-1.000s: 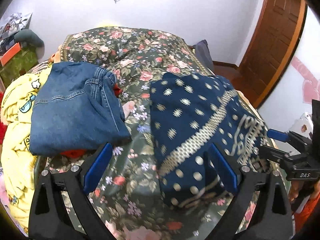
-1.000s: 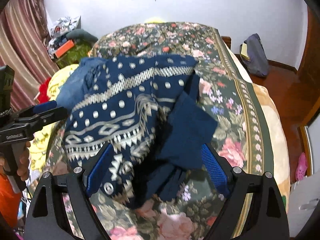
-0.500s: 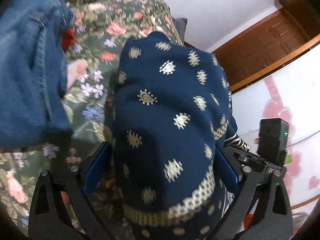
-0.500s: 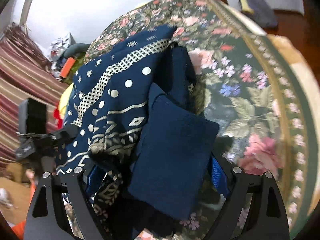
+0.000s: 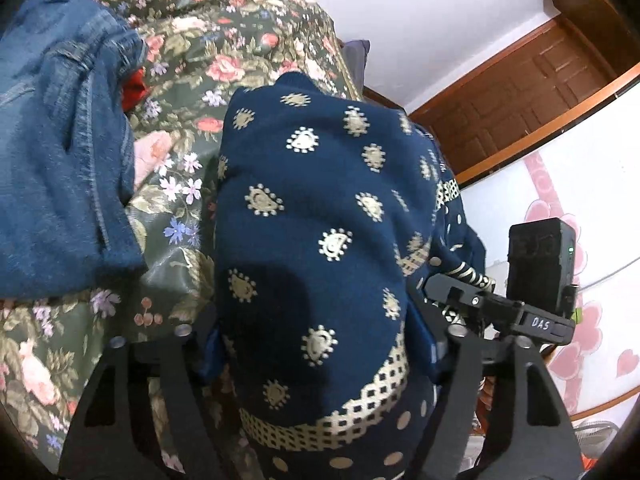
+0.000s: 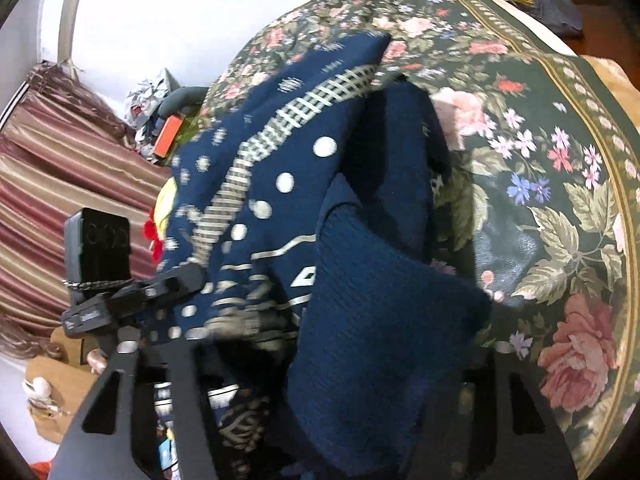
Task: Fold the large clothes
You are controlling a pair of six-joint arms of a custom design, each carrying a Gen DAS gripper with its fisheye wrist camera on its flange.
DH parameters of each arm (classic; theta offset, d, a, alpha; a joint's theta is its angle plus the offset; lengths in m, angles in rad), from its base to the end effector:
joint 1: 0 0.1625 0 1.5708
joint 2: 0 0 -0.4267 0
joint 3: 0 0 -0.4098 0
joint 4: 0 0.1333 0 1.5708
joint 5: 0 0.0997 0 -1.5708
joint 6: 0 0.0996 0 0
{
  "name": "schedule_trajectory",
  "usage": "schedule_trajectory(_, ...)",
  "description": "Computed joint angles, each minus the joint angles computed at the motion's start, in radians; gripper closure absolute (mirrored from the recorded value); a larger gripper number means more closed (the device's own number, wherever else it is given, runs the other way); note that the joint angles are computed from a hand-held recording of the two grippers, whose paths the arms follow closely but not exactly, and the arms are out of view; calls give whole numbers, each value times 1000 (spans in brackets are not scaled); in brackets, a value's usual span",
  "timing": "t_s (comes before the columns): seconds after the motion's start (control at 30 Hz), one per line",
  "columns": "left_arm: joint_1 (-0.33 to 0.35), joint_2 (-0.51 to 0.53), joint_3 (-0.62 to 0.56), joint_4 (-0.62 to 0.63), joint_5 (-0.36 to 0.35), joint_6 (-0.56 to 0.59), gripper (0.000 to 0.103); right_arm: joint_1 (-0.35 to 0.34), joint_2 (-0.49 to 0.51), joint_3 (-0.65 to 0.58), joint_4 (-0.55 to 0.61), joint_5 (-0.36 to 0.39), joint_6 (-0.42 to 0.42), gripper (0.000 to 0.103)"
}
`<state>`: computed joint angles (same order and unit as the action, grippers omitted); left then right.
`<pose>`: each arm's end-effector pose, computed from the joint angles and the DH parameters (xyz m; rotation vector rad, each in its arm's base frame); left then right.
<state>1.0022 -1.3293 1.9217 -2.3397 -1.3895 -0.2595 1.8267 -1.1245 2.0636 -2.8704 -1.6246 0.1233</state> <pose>-0.1727 -0.5511 0.2691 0.4418 2.9938 -0.3558 0.2641 -0.5041 0.1588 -0.1886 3.0686 -0.5658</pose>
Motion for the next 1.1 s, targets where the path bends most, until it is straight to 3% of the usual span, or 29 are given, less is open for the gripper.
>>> schedule_trajectory(0.07, -21, -38, 12, -3, 18, -10, 35, 16, 2, -18, 6, 19, 4, 64)
schedule_trajectory(0.23, -65, -126, -10, 9, 90, 7, 35, 109, 40, -101, 27, -36, -25, 66)
schedule_trajectory(0.57, -68, -232, -148, 65, 242, 113, 35, 241, 216, -339, 22, -44, -92, 66)
schedule_trajectory(0.77, 1, -218, -229, 80, 281, 168, 35, 265, 367, -518, 57, -32, -113, 66)
schedule_trajectory(0.97, 124, -135, -292, 85, 277, 190, 35, 229, 507, -645, 91, 1, -99, 66)
schedule_trajectory(1.1, 214, -57, -319, 116, 310, 196, 34, 204, 585, -702, 157, -66, -118, 66)
